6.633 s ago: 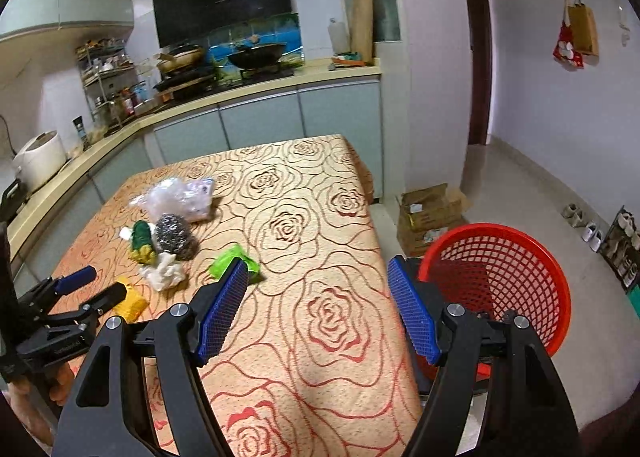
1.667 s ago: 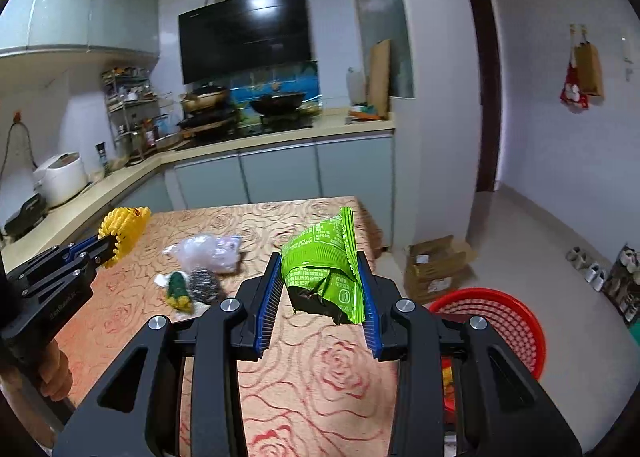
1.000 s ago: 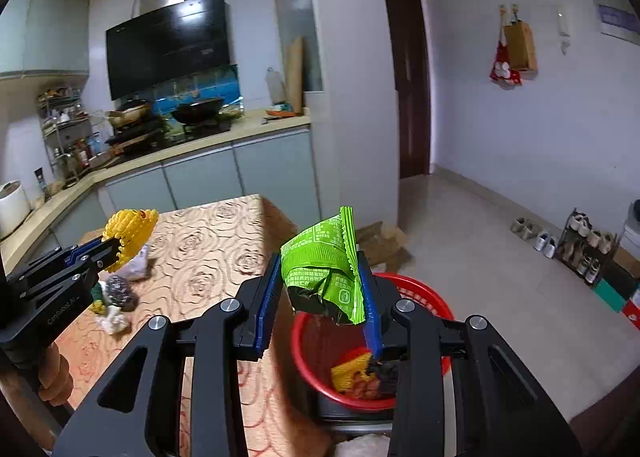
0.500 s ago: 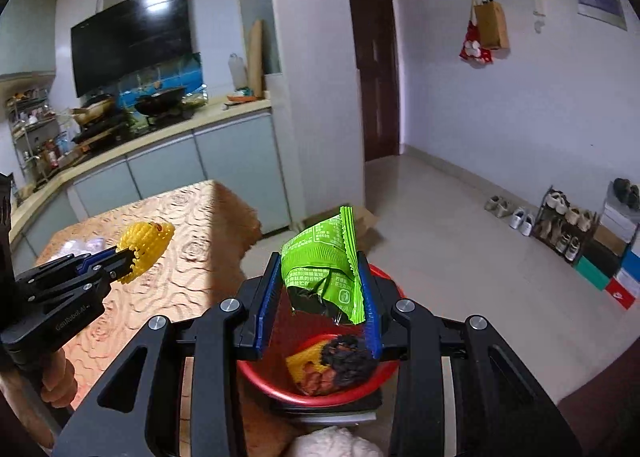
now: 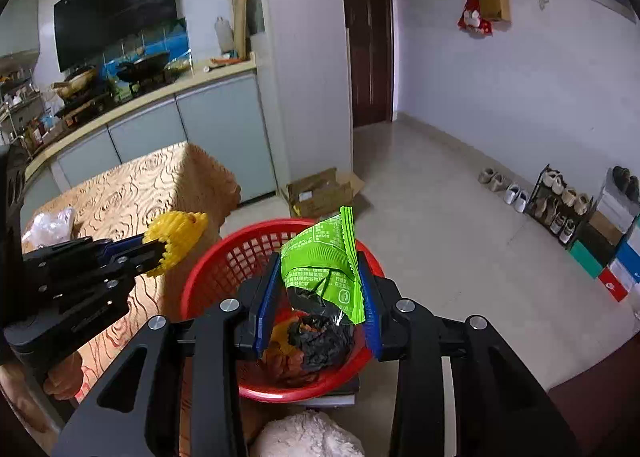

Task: Collect trash
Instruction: 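Open both tools to drop the items into the red wastebasket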

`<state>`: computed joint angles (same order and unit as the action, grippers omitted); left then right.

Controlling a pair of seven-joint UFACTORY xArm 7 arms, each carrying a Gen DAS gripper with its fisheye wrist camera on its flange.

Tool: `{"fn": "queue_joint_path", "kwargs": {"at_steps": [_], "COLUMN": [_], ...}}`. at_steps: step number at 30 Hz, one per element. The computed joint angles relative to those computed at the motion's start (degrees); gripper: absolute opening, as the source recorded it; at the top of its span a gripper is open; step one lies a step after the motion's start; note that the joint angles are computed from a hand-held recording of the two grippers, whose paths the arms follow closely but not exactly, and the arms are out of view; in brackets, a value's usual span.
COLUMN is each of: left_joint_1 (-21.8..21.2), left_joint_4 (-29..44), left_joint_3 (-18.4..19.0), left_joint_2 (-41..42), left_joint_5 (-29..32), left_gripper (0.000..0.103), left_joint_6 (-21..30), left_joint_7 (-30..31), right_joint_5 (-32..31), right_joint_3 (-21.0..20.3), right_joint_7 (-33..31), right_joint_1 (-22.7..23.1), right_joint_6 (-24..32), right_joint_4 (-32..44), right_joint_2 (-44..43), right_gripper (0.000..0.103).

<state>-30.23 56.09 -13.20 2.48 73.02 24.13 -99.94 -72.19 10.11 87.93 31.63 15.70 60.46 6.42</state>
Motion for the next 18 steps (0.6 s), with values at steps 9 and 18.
{"fn": "queue_joint_path", "kwargs": {"at_steps": [9,18], "left_joint_1": [-1.1,-2.0], "left_joint_4": [3.0,3.3], "left_joint_3": [2.2,3.6], "left_joint_2": [4.9,4.8], "left_joint_5": [-2.7,-1.7], "left_gripper": [0.019,0.054], "left_joint_6": [-2.0,-2.5], "left_joint_7": [4.9,4.3], "right_joint_5": [7.5,10.2], "right_joint_3": [-2.1,-4.3], "right_joint_7": [-6.8,-9.5], "right_joint_1": [0.0,2.0], "right_joint_6": [-2.6,-3.6], "right_joint_4": [0.4,1.3], "right_joint_2": [3.5,5.2], "right_gripper": [0.035,0.035]}}
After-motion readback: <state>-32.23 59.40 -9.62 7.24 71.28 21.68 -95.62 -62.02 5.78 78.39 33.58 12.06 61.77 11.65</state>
